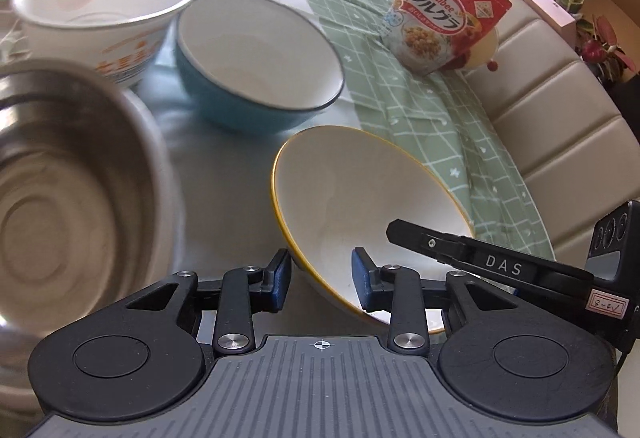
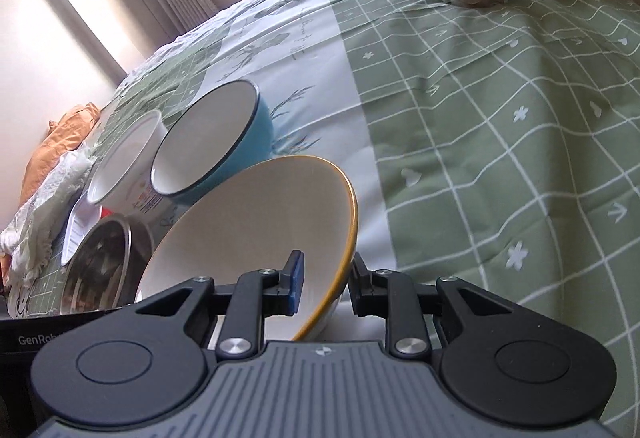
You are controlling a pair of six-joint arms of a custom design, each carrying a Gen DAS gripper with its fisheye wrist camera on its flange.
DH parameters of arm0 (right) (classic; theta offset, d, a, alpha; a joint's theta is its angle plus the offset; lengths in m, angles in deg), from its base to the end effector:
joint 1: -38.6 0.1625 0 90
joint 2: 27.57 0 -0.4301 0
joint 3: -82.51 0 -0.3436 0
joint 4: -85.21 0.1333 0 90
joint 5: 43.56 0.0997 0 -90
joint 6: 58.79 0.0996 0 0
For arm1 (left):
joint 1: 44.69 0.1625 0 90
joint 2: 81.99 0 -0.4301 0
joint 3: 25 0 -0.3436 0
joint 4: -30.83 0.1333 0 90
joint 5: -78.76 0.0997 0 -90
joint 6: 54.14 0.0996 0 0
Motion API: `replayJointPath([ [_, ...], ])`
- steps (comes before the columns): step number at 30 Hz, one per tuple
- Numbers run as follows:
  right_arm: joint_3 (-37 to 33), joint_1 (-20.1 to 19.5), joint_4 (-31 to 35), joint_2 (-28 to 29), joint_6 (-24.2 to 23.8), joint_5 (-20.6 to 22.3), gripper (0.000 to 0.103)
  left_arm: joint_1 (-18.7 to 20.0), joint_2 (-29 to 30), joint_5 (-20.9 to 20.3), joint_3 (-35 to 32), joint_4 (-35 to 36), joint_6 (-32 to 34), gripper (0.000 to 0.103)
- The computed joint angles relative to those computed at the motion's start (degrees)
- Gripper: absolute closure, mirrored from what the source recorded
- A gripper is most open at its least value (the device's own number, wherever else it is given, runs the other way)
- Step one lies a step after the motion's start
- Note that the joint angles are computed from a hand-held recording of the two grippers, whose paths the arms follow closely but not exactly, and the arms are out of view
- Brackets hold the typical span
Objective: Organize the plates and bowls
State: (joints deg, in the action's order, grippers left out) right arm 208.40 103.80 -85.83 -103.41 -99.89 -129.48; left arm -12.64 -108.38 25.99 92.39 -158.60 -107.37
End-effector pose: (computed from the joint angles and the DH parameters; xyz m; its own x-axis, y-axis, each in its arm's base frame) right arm -0.0665 -0.4787 0.2823 -0.9303 -0.2213 0.2925 -0.3344 0.8396 -0.4281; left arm -0.3122 -0.4238 -0.0537 -0.9695 -0.0447 -0.2408 0.1032 0.8171 -0.5672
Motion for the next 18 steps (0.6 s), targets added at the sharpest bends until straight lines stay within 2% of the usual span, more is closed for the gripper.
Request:
replayJointPath([
  [3, 2.82, -0.81, -1.42, -0.94, -0.07, 0.21, 0.080, -0.83, -1.02, 0.01, 2.55, -1.56, -0.11, 0.068],
  [9, 4.23, -2.02, -0.15, -2.06, -0.86, 0.86, 0.080, -1.96, -2.54, 0.19, 4.38, 0.08, -0.73, 0.068],
  [13, 5.49, -1.74, -4.83, -2.19, -3.00, 0.33, 0.080, -3.14, -3.91, 1.30, 4.28, 4.09, -0.87, 0.068],
  [15, 5.29, -1.66, -4.50, -2.68, -3.75, 0.78, 0.080, -3.76, -4.81, 2.43, 4.11, 6.84, -1.88, 0.068],
  [18, 4.42, -1.43, -3.25, -2.82, -3.28, 0.80, 0.080, -3.28, -5.28, 1.84, 4.32, 6.40, -2.50, 0.068],
])
